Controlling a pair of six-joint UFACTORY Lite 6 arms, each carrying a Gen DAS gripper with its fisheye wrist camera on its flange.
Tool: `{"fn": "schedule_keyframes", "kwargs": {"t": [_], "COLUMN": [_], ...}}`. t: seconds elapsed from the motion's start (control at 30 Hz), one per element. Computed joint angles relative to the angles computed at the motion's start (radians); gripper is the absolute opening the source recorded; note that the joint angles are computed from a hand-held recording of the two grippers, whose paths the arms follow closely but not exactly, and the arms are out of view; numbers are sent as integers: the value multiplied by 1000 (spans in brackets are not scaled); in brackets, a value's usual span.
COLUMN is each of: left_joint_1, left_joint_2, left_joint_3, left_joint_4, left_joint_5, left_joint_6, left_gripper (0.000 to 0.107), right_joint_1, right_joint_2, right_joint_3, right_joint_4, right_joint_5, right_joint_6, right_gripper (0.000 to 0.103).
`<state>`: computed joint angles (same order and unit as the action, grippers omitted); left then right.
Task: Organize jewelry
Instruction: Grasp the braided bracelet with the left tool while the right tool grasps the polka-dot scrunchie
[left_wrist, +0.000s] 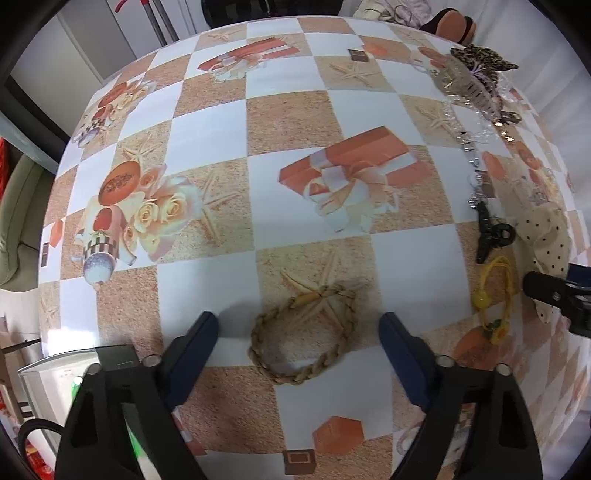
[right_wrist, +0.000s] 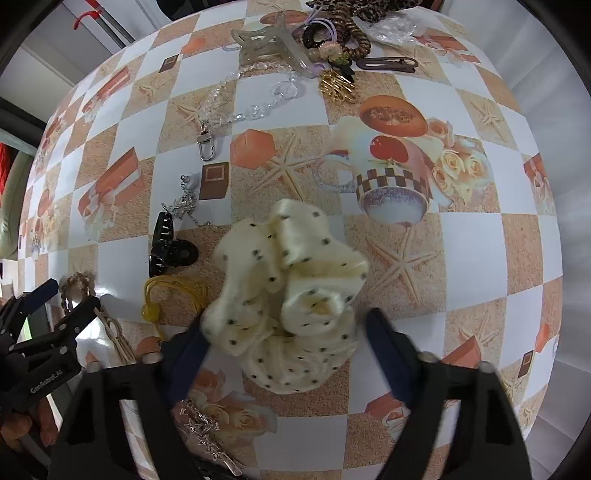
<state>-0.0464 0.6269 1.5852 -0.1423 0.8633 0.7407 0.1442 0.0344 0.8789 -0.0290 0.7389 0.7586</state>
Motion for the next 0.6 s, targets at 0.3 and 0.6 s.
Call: {"fn": "schedule_keyframes", "kwargs": {"t": [0.3, 0.6], "left_joint_1": [-23, 18], "left_joint_2": [-119, -171], "left_joint_3": [-120, -127], "left_joint_4": [-41, -91], "left_joint_5": [-11, 68], "left_joint_6": [59, 96], "left_gripper": [36, 18], "right_joint_1": [27, 51], "right_joint_2": [-17, -163], "right_joint_3": [-10, -75], "right_joint_4": [-27, -29], "right_joint_5": [-7, 24], "right_joint_6": [52, 87], "right_gripper": [34, 21]}}
